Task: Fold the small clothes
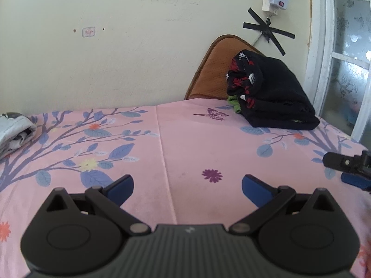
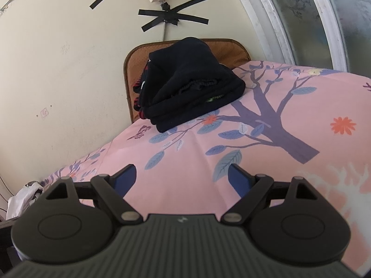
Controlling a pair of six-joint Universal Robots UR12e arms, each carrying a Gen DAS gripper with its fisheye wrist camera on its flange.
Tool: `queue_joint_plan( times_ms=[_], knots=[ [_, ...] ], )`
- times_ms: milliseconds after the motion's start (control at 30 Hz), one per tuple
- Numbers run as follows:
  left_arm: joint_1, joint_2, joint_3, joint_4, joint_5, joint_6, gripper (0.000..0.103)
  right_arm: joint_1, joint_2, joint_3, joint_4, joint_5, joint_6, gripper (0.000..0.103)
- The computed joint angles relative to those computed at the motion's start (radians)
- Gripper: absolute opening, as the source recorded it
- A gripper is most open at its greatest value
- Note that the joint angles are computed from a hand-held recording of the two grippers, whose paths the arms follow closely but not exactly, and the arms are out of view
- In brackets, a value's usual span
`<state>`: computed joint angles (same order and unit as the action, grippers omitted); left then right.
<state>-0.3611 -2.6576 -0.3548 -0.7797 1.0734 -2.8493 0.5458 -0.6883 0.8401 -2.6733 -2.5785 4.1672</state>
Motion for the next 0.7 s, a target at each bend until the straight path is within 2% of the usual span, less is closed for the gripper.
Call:
queue_joint_plan(
  times_ms=[100, 233, 400, 567, 700],
  knots=[
    [0.005, -0.018, 0.041, -0.033, -0.009, -0.049, 0.103, 0.004, 0.014, -0.022, -0.007, -0.018, -0.041, 0.088],
    [0.005, -0.001, 0.008, 0.013, 0.023, -0.094, 0.103, 0.01, 0.044, -0.068, -0.016, -0.035, -0.139, 0.088],
    [-0.008, 0.043, -0.051, 0.031, 0.094, -0.076, 0.103, 0.012, 0.052, -0.07, -0.077, -0.039, -0.198, 0.088],
    [-0.014, 0.066, -0.067, 0.006, 0.09, -0.063, 0.103, 0.014, 0.06, -0.067, -0.16, -0.054, -0.228, 0.088],
    [-0.023, 0.071, -0.058, -0.018, 0.14, -0.07, 0.103, 0.015, 0.068, -0.075, -0.2, -0.052, -0.262, 0.088]
  ],
)
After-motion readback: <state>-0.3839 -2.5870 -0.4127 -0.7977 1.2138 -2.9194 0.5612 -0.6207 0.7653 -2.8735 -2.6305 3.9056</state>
